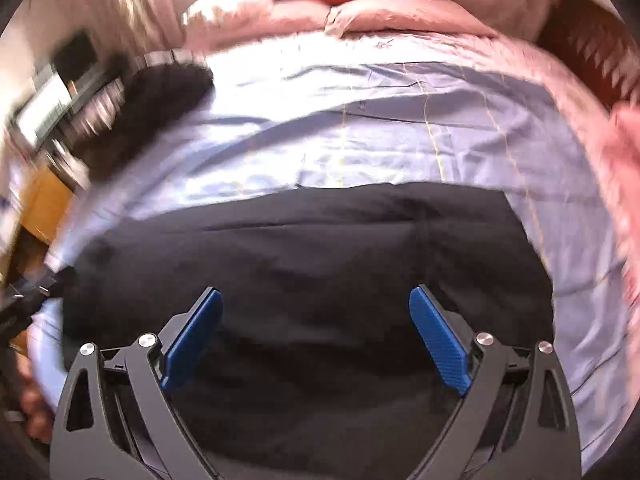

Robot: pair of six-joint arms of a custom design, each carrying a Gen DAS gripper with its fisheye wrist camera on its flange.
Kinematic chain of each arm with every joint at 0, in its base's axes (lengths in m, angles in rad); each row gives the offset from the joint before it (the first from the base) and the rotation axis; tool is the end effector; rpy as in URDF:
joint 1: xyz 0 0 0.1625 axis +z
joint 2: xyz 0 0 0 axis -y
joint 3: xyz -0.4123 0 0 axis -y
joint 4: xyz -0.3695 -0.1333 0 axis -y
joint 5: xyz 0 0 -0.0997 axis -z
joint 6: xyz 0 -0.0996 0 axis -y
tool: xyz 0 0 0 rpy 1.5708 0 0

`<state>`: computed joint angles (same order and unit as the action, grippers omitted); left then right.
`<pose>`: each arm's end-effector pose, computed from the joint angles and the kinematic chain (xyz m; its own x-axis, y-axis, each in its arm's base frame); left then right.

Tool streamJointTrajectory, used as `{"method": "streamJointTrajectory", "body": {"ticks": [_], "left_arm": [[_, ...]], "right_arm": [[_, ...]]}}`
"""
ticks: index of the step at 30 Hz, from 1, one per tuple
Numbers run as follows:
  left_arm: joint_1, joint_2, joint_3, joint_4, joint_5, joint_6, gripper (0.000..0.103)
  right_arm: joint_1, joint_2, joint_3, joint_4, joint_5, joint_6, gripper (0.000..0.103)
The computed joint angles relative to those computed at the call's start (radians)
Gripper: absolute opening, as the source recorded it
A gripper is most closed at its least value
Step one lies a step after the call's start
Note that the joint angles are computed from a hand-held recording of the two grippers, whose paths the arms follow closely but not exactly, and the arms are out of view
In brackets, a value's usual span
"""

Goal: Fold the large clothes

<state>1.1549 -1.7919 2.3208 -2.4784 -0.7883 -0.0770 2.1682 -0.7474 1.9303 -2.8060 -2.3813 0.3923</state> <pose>0.0458 -0.4000 0.3496 -0.7807 -0.0175 -0.6247 0.3163 0.8511 -0.4190 0.3573 -0.4165 0.0374 -0.7609 -0.0136 0.6487 -0.2931 0.8992 -0.3250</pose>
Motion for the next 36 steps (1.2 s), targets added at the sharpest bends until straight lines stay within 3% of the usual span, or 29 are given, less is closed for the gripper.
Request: {"method": "streamJointTrajectory", "body": {"ticks": [2,3,7,9,12,16,20,22,26,29,33,34,36], "left_arm": [[0.015,0.084,-0.006,-0.036,0.044,0.037,0.085],[0.046,0.124,-0.022,-0.042,0.03,0.049,0.087],[0.107,0.199,-0.035,-0.157,-0.006,0.117,0.092],[0.115,0.221,-0.043,-0.166,-0.006,0.104,0.092],[0.108,0.191,-0.058,-0.1,-0.013,0.037,0.091],[0.085,0.05,-0.075,0.158,-0.091,-0.057,0.091],[0.085,-0.062,-0.056,0.225,-0.003,-0.074,0.091],[0.12,-0.094,-0.058,0.257,0.018,-0.092,0.091],[0.224,-0.063,-0.086,0.303,-0.019,-0.124,0.091],[0.213,-0.037,-0.069,0.297,0.035,-0.13,0.093],[0.183,-0.082,-0.059,0.299,0.022,-0.125,0.091],[0.176,-0.102,-0.059,0.303,-0.006,-0.106,0.091],[0.173,-0.155,-0.067,0.359,-0.162,-0.011,0.091]], "right_arm": [[-0.026,0.044,-0.04,0.07,-0.027,0.001,0.096],[-0.05,0.055,-0.038,0.062,-0.012,0.0,0.098],[-0.106,0.061,0.039,-0.125,0.05,-0.067,0.102],[-0.121,0.073,0.021,-0.127,0.051,-0.091,0.102],[-0.099,0.067,-0.003,-0.069,0.043,-0.056,0.102],[-0.027,-0.009,0.026,0.095,0.007,0.033,0.102],[0.01,-0.102,0.119,0.214,-0.043,0.145,0.102],[-0.015,-0.176,0.198,0.228,-0.029,0.235,0.102],[-0.124,-0.26,0.291,0.246,0.047,0.37,0.102],[-0.139,-0.217,0.269,0.278,0.035,0.379,0.102],[-0.082,-0.21,0.24,0.309,-0.009,0.369,0.102],[-0.065,-0.215,0.245,0.273,0.011,0.338,0.102],[-0.006,-0.218,0.258,0.126,0.095,0.193,0.102]]}}
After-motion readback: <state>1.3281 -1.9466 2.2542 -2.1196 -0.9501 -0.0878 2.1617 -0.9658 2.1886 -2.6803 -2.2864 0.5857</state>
